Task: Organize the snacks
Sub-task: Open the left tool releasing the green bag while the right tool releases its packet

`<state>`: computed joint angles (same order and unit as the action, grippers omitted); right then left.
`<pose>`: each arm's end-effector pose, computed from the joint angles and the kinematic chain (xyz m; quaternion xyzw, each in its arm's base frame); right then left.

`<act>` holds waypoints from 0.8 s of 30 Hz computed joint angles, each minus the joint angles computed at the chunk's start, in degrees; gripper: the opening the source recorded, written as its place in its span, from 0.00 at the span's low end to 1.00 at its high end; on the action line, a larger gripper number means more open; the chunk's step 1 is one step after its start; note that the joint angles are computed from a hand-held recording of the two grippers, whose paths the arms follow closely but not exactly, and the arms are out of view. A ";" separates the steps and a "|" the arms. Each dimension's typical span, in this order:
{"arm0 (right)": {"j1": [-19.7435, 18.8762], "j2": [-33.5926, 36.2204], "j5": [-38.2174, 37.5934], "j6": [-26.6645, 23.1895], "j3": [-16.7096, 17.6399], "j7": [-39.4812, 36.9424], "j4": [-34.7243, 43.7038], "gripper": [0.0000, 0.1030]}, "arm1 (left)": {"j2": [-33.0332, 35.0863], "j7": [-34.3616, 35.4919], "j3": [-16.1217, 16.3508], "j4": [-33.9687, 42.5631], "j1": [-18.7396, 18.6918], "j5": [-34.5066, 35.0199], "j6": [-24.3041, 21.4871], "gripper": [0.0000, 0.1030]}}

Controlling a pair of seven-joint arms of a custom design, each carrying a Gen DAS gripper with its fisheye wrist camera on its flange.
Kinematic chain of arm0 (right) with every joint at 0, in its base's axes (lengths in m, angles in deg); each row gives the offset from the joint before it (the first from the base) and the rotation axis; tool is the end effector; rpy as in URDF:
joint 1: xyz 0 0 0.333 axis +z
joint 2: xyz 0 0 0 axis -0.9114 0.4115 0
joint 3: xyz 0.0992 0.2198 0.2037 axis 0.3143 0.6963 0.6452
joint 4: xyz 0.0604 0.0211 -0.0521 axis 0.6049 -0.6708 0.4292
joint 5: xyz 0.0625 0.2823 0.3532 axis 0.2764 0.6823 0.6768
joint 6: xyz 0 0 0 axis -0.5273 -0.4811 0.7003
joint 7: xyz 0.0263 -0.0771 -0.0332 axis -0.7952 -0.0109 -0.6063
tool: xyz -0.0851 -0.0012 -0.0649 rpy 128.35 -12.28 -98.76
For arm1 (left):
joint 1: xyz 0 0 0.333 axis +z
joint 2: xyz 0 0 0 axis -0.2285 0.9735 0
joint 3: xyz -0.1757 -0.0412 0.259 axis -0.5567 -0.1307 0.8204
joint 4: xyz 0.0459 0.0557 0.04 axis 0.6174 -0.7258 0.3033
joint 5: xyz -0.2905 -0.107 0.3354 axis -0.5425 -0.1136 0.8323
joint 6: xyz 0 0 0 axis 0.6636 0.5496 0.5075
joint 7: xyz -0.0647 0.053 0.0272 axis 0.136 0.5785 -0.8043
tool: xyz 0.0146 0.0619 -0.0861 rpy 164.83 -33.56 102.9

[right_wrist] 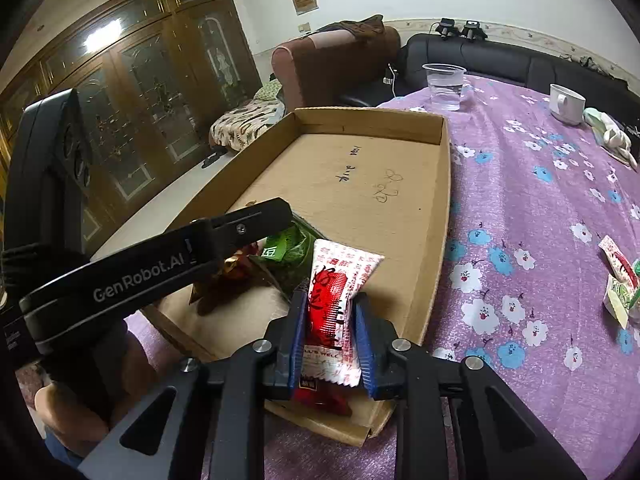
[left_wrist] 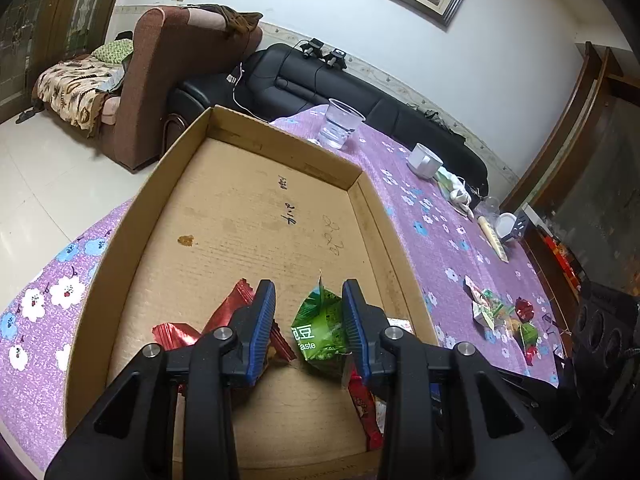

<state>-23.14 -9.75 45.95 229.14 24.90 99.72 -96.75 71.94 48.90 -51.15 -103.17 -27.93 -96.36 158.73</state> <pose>0.6179 0.4760 0.2511 -0.7084 0.5891 -0.1421 0.3619 0.6443 -0.3572 0.2527 -0.6131 0.6464 -0.4426 0.1020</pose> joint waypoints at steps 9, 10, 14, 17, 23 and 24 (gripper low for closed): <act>2.18 -1.03 0.37 2.60 -2.69 1.13 -1.91 0.39 | -0.04 0.05 0.38 0.11 -0.36 -0.08 -0.04 0.32; 2.46 -1.12 0.53 2.81 -3.00 1.18 -2.04 0.40 | 0.01 0.06 0.19 0.11 -0.14 0.06 -0.06 0.32; 3.23 -1.62 1.27 3.63 -3.79 1.15 -2.81 0.40 | 0.25 0.01 -1.30 0.01 1.33 1.09 0.10 0.35; 4.13 -2.35 2.10 4.84 -4.81 1.21 -3.91 0.40 | 0.30 -0.15 -1.84 -0.29 1.85 1.65 1.02 0.43; 7.73 -4.66 5.08 7.39 -8.58 1.23 -7.67 0.41 | -0.26 -0.06 0.88 -0.34 -0.87 0.30 1.18 0.43; 8.23 -5.11 5.81 7.85 -9.10 1.10 -8.43 0.41 | -0.41 0.15 1.77 -0.24 -1.80 -0.25 0.97 0.43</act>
<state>-14.91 -14.86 51.76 236.99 15.80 100.83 -105.18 71.53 49.05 -49.38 -103.40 -29.73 -96.62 159.69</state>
